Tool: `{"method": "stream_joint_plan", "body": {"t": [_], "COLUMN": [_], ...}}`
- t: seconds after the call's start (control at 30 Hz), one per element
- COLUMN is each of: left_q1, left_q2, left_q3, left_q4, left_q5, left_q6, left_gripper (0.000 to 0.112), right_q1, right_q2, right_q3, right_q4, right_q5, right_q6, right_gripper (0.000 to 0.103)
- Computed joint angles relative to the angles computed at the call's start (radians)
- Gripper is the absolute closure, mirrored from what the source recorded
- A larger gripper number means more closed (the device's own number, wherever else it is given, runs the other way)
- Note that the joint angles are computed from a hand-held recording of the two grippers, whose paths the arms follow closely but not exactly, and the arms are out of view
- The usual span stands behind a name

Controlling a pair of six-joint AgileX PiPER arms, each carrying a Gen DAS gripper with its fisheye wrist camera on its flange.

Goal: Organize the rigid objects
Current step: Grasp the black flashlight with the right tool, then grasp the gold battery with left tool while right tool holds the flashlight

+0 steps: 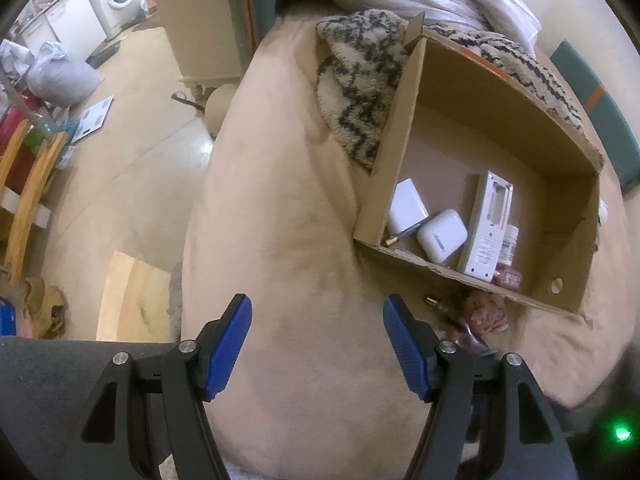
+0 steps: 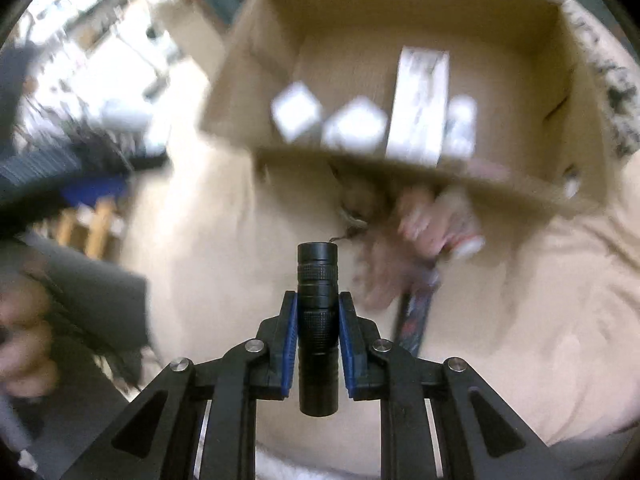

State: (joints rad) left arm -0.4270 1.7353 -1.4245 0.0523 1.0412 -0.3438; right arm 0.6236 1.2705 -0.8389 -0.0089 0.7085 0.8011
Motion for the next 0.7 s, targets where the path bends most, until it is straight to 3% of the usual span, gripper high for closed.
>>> {"method": "stream_joint_plan", "body": {"t": [0.2,0.4,0.6,0.7], "left_q1": [-0.019,-0.031,-0.036,-0.038], "left_q2": [0.015,0.029,0.041,0.047], "left_q3": [0.006,0.014,0.025,0.03], "left_q4": [0.041,0.077,0.097,0.1], "left_q5": [-0.004,-0.01,-0.019,-0.029], "left_q6": [-0.023,-0.043,-0.055,-0.046], "left_gripper": [0.047,0.047,0.047,0.047], "right_q1": [-0.081,-0.256,-0.392,-0.383], "right_q2": [-0.2,-0.278,-0.341,-0.366], "right_q3": [0.005,-0.057,0.029,0.074], "right_q4": [-0.151,-0.081,0.053,0.025], "right_q5": [0.001,-0.021,-0.151,-0.157], "right_q6": [0.048,-0.152,-0.307,-0.246], "right_gripper": [0.082,0.082,0.082,0.082]}}
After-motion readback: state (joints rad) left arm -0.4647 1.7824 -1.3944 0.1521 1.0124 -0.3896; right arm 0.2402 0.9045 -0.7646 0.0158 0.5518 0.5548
